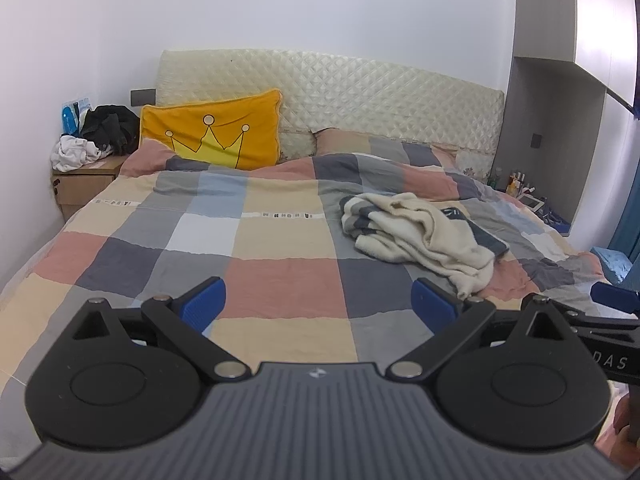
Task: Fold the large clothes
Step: 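Move both grippers toward the crumpled cream fleece blanket on the bed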
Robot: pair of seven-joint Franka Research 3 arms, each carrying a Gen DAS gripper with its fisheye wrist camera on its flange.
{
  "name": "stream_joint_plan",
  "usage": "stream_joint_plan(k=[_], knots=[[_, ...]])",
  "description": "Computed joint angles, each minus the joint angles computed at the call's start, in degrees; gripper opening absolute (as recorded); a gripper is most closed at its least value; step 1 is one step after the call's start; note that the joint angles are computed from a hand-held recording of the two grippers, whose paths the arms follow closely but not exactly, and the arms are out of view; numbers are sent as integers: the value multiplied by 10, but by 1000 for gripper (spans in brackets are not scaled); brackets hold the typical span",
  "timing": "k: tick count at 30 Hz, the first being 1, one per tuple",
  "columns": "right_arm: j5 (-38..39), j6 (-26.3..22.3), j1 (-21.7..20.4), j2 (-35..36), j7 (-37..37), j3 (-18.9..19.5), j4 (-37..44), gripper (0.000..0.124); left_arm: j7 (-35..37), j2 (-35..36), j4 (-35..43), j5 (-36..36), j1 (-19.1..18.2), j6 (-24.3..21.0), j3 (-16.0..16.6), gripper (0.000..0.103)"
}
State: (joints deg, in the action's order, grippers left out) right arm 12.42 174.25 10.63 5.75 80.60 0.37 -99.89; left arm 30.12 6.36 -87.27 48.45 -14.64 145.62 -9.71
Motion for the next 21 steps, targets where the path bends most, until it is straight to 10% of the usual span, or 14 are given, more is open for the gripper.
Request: stream_joint_plan(k=[21], knots=[[37, -3, -9, 3, -30, 5, -2, 103, 6, 2, 3, 0, -4, -8, -1, 101]])
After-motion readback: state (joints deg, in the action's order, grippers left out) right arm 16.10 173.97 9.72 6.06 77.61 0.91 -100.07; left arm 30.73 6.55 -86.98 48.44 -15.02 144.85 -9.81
